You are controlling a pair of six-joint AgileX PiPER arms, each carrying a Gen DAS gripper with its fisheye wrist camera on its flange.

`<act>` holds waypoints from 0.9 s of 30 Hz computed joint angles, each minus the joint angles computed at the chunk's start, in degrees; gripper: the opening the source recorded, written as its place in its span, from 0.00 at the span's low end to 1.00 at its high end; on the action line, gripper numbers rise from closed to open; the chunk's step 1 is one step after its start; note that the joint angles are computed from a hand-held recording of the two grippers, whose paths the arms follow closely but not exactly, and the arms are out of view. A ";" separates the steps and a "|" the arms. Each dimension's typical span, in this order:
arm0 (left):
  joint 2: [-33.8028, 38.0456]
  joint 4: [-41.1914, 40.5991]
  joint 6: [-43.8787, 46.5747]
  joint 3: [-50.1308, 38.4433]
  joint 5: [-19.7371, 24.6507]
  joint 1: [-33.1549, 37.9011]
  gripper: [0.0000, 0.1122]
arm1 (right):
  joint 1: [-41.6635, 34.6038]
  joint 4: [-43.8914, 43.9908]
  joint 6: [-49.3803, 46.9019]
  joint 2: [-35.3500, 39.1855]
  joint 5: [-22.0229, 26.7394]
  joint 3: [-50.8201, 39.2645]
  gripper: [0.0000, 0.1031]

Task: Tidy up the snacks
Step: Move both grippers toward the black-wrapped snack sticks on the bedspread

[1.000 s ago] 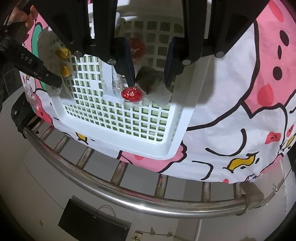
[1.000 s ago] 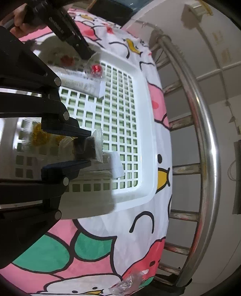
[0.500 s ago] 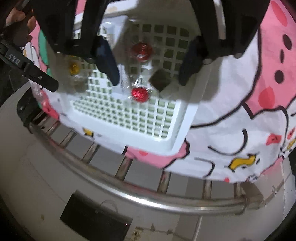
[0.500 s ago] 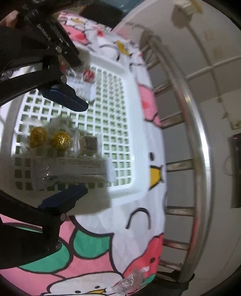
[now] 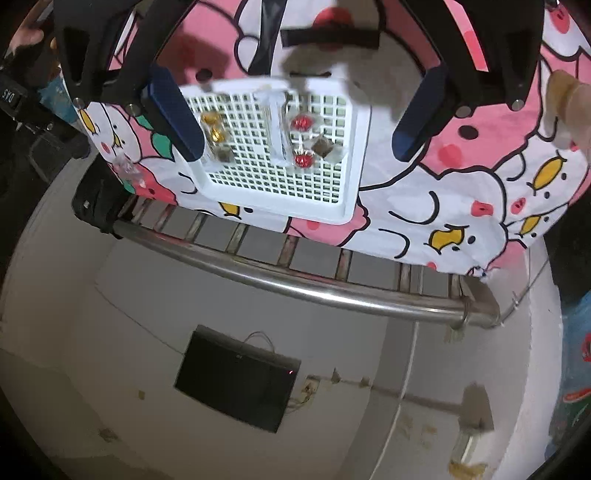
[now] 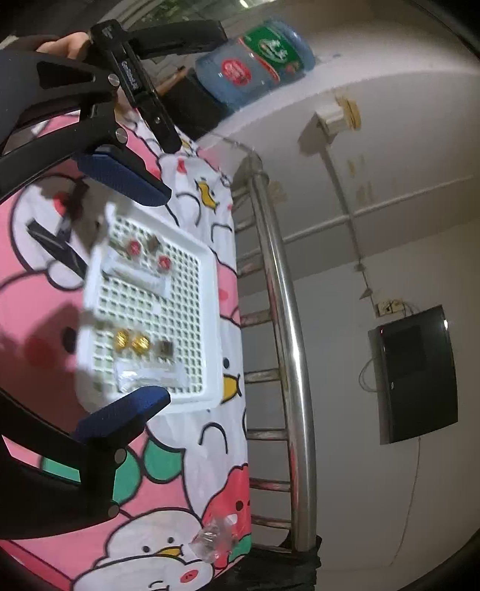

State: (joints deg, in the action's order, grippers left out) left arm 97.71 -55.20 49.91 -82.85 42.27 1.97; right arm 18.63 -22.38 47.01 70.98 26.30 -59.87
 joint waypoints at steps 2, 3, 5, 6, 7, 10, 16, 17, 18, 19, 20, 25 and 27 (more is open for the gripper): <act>-1.65 0.17 2.08 2.72 0.32 1.22 0.92 | 3.24 -2.97 4.03 -0.95 0.49 1.85 0.96; -2.38 -0.96 4.33 4.54 0.30 2.13 0.92 | 4.46 -3.99 5.61 -1.13 1.03 2.51 0.96; -2.79 -1.58 5.97 6.78 0.14 3.41 0.91 | 6.31 -2.74 5.92 -0.81 0.60 3.92 0.96; -2.57 -2.13 7.19 7.73 0.07 3.92 0.91 | 7.12 -3.24 6.97 -0.72 0.41 4.64 0.96; -2.49 -1.30 6.97 8.44 -0.45 4.02 0.91 | 8.07 -3.98 8.39 -0.30 0.70 5.04 0.96; -1.83 0.08 7.42 10.43 -1.17 4.29 0.91 | 10.55 -4.58 10.78 1.30 1.45 6.02 0.96; 1.06 6.98 5.35 12.40 -4.41 1.14 0.91 | 11.33 -3.94 13.57 4.38 1.03 7.95 0.96; 1.98 8.65 4.40 12.04 -4.60 0.44 0.91 | 11.39 -4.08 13.77 4.40 0.84 8.37 0.96; 3.19 10.55 3.28 11.25 -4.76 -0.37 0.91 | 11.61 -4.77 14.31 4.26 0.72 8.95 0.96; 4.33 12.38 2.38 10.55 -5.11 -1.27 0.91 | 11.79 -5.39 14.78 4.29 0.76 9.31 0.96; 5.46 14.44 0.77 9.57 -5.09 -2.10 0.91 | 11.87 -5.84 15.29 4.31 0.86 9.57 0.96; 9.23 20.95 -3.51 6.47 -5.13 -5.12 0.91 | 11.92 -6.41 15.33 4.31 0.73 10.40 0.96; 10.25 21.47 -3.69 4.91 -4.19 -5.76 0.91 | 11.66 -6.62 15.47 4.15 0.58 10.74 0.96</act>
